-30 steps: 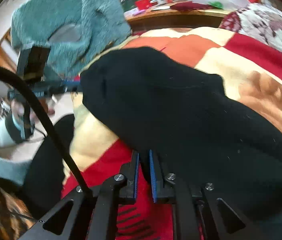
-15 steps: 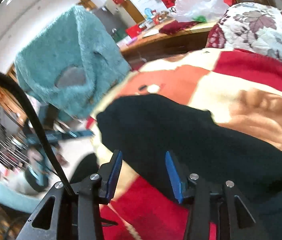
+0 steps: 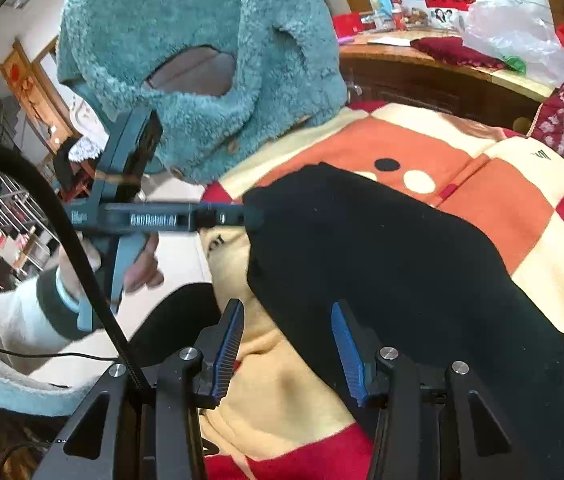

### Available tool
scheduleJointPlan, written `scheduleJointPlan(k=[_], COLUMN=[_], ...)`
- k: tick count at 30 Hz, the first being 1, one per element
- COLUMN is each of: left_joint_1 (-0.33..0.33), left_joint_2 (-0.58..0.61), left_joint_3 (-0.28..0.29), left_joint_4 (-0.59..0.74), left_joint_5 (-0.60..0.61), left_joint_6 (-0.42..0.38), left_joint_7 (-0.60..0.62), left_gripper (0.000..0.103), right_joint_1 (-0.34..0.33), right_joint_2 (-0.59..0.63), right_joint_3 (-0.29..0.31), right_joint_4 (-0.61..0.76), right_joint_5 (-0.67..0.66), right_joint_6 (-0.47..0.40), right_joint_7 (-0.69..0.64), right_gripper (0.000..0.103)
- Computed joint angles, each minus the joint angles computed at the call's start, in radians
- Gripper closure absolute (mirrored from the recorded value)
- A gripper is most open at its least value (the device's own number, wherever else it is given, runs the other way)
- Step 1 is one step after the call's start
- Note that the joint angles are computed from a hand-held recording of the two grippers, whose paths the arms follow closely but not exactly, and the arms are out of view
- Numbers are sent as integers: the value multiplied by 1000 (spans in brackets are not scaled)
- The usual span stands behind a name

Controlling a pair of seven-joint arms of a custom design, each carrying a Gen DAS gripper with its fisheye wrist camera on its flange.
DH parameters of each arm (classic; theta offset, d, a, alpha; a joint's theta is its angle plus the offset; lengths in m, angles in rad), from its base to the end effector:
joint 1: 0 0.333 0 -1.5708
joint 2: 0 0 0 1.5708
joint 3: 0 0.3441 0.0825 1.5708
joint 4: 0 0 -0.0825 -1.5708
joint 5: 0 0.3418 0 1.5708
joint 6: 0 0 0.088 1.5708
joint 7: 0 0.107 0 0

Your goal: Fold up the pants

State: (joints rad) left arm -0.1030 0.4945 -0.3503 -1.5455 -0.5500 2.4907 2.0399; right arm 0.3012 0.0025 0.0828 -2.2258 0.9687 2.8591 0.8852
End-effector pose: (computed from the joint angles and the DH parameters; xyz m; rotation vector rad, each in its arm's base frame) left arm 0.6513 -0.2581 0.4728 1.4878 -2.4398 1.0831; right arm 0.5027 0.1545 0.4800 -1.8428 1.4892 -0.1680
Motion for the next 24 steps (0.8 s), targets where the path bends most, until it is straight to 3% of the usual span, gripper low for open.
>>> scheduleJointPlan(k=[3, 6, 9, 11, 16, 20, 24], left_joint_1=[39, 50, 116, 144, 140, 74, 32], left_joint_2=[82, 72, 31, -7, -86, -109, -97], left_joint_3=[-48, -59, -90, -81, -7, 51, 67], left_joint_4=[124, 129, 103, 81, 37, 21, 1], left_joint_5=[-36, -103, -237, -302, -362, -272, -171], left_joint_6=[-179, -264, -376, -409, -379, -288, -232], left_joint_7=[-8, 36, 134, 174, 207, 162, 113], left_gripper=[43, 43, 43, 43, 43, 43, 43], right_joint_1=[-8, -12, -16, -15, 16, 24, -25], right_joint_2=[-35, -80, -128, -156, -209, -200, -199], right_joint_3=[-14, -36, -55, -73, -139, -181, -163], right_joint_4=[-39, -82, -129, -157, -228, -238, -267], right_joint_5=[61, 121, 98, 85, 147, 239, 160], right_joint_6=[12, 29, 66, 91, 182, 193, 198], right_joint_7=[-6, -6, 32, 56, 69, 63, 164], right_gripper=[59, 59, 59, 59, 57, 55, 55])
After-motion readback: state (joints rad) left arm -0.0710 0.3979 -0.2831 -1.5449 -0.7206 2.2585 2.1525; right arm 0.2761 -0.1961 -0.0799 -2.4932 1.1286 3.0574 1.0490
